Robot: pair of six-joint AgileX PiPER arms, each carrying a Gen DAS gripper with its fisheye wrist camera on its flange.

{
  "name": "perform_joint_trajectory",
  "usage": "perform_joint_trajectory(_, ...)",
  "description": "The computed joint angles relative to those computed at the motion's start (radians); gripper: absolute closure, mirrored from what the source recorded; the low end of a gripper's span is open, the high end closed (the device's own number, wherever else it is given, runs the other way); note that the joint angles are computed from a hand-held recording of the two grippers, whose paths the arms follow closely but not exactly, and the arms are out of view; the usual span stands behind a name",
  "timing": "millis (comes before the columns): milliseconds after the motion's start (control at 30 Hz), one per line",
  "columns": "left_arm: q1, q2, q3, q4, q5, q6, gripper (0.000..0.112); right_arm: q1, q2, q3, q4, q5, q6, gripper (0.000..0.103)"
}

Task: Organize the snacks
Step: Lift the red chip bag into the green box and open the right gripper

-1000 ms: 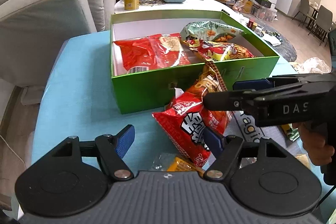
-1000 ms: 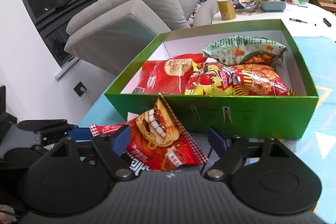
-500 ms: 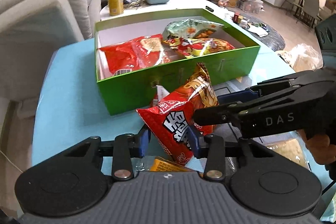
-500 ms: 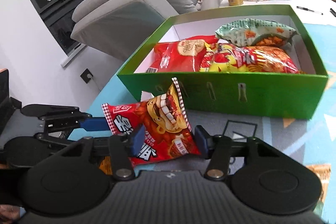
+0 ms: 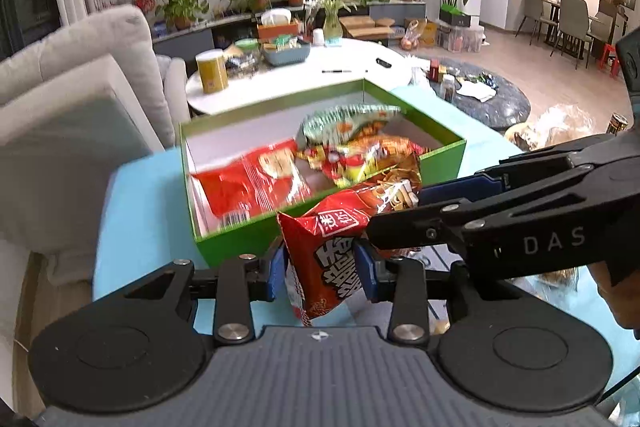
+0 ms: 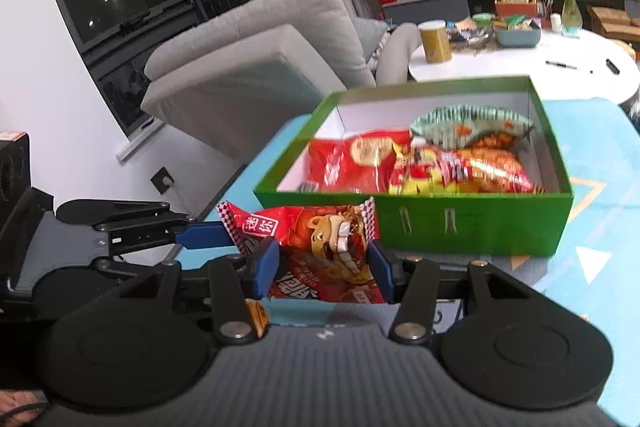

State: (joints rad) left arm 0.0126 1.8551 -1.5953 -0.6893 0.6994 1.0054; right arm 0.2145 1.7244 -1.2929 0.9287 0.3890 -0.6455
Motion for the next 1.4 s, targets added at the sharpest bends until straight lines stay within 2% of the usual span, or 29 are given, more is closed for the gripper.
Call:
perform_joint_trajectory(200,0.000,0.011,-0.058,-0.015,-0.006,0.002,0.078,0.003,0.002,-0.034,0.017,-0.031,-0.010,0.036)
perform_joint_trajectory(500,-0.016,0.093,-0.230,0.023,0.005,-0.076,0.078,0.004,0.058,-0.157,-0.061,-0.058,0.062,0.036)
perform_joint_trajectory(767,-0.008,0.215,-0.454,0.094,0.109,-0.206,0.078,-0.005,0.122,-0.260,-0.116,-0.029,0.122,0.036)
perform_joint_trajectory(1000,-0.012,0.289,-0.578,0.126,0.154,-0.255,0.078,-0.015,0.180,-0.350,-0.169,0.010,0.185,0.036)
perform_joint_trajectory(1267,-0.017,0.366,-0.722,0.163,0.202,-0.294,0.078,-0.010,0.226,-0.420,-0.236,0.014,0.261,0.036)
perform_joint_trajectory(1400,-0.021,0.459,-0.905,0.201,0.267,-0.331,0.078,-0.017,0.263,-0.479,-0.241,0.027,0.277,0.036)
